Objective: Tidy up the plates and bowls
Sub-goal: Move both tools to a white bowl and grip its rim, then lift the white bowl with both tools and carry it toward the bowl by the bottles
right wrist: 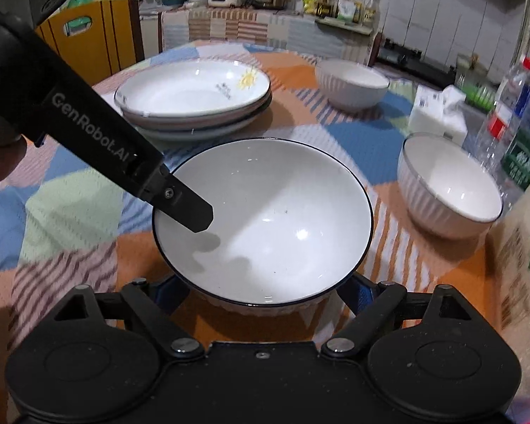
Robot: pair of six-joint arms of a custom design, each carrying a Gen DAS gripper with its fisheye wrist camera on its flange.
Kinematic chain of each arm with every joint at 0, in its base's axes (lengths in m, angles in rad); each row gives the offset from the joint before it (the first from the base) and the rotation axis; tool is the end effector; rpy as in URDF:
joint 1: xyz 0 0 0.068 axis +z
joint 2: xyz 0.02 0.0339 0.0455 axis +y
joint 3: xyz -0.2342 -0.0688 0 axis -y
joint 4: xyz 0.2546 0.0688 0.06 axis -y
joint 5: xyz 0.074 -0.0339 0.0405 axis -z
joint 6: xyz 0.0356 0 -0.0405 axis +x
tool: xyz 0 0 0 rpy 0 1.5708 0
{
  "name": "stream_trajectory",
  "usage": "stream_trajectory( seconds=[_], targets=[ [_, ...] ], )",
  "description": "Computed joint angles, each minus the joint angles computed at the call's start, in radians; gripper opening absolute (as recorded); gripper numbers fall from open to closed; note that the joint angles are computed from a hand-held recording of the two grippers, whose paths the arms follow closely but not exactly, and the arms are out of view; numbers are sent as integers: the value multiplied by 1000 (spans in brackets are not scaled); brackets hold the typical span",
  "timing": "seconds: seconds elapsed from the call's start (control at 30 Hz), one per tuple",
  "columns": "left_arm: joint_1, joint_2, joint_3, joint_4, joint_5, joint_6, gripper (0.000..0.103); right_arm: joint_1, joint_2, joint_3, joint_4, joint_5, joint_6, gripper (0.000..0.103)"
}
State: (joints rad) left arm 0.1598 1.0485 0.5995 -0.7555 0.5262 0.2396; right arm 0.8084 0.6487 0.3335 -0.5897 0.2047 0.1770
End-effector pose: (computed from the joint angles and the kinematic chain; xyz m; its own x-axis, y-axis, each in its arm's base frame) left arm 0.1964 0.0136 0.1622 -0.8859 0.0651 -0.4592 0.2576 0.8924 -0.3705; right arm 0.1166 0.1116 0.1475 -0.6440 -0.4247 -0.6363 -0.5160 0.8552 -0.0486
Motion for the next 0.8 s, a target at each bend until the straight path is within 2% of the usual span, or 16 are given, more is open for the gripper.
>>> stream_trajectory(
  seconds=[0.17,0.3,0.47,0.63,0.8],
  targets=[
    [10,129,148,0,6,20,17,-42,59,27,113,10,5,92],
    [0,243,244,32,-11,7,17,-77,181,64,238,12,0,92],
    [-57,468,411,49,-66,-30,17,-142,349,109,368,3,-6,91],
    [-93,548,460,79,-136,-27,17,-186,496,132,499,-19,-5,90],
    [-112,549,438,121,-176,-18,19,-188,576,140,563,-17,23,89]
  ],
)
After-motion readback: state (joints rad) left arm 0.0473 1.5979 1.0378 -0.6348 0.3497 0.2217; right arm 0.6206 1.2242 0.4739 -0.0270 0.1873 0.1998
